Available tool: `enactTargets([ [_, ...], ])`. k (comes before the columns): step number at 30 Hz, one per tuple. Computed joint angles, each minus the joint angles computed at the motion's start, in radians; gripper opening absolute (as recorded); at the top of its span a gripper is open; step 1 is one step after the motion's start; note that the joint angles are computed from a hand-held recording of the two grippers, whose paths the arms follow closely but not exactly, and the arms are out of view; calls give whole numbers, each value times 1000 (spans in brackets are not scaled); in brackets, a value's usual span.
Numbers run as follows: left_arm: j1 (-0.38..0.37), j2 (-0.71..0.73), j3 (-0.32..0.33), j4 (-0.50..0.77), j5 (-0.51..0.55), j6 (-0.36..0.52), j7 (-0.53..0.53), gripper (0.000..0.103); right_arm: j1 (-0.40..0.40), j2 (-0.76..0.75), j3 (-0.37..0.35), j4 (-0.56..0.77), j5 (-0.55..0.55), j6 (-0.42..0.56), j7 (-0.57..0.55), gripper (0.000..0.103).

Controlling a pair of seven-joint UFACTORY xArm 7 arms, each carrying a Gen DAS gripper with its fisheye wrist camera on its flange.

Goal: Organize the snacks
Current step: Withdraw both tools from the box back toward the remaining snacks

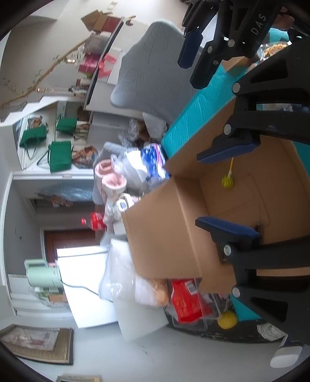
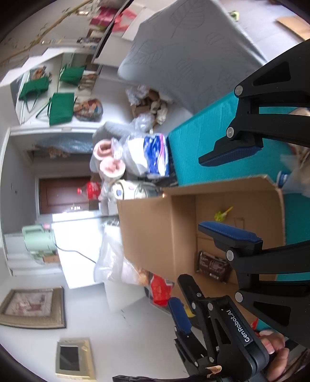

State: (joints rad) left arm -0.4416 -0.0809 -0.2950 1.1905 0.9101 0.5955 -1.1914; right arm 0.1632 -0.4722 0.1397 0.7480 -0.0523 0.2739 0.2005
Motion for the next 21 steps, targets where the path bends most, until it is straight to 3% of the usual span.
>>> enactTargets([
  [6, -31, 17, -11, 11, -60, -58, 51, 46, -38, -155, -3, -91, -7, 49, 49, 57],
  [15, -103, 77, -14, 67, -121, 1, 128, 47, -104, -326, 9, -174, -34, 145, 101, 69],
  [21, -142, 88, -4, 80, -154, -4, 152, 47, -132, -414, 9, -217, -56, 213, 110, 69],
])
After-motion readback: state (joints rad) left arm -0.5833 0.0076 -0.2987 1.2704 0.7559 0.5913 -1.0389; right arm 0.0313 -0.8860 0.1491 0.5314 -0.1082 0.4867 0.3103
